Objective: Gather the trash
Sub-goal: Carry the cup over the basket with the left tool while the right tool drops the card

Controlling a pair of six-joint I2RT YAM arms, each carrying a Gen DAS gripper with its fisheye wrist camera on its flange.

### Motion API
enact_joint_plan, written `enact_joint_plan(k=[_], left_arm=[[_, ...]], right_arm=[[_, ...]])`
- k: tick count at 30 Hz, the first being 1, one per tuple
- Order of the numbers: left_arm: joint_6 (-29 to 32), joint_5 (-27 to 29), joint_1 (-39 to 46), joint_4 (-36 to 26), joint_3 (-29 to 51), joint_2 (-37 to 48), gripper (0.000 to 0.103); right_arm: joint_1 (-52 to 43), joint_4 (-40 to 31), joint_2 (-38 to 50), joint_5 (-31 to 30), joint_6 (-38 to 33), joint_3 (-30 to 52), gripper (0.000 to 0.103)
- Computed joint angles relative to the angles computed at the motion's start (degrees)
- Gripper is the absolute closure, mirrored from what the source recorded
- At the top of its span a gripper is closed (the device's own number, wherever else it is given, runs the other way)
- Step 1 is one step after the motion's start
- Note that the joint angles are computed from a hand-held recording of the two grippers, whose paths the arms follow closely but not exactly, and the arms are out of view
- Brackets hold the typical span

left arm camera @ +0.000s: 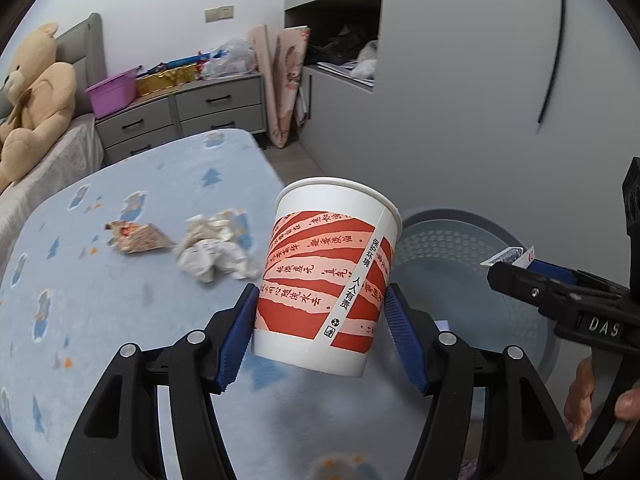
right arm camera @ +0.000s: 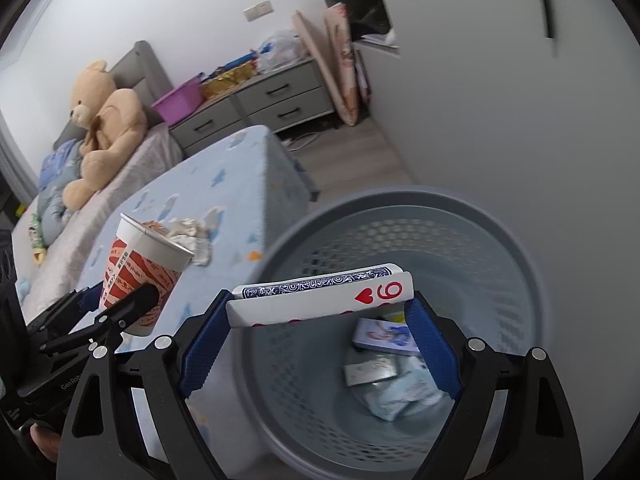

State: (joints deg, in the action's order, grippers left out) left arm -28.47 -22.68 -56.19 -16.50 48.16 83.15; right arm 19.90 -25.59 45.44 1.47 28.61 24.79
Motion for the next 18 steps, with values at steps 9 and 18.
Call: enact_joint_plan(k=[9, 18], left_arm=[[-1.0, 0.4, -5.3, 1.3, 9.1, 11.8, 0.041], [-0.8, 0.2, -7.2, 0.5, 13.4, 16.4, 0.04]], right_arm=[[-11.6, -5.3, -5.2, -2.7, -5.3, -2.2, 0.019], [-16.9, -6.1, -6.3, -3.9, -8.5, -2.8, 0.014]])
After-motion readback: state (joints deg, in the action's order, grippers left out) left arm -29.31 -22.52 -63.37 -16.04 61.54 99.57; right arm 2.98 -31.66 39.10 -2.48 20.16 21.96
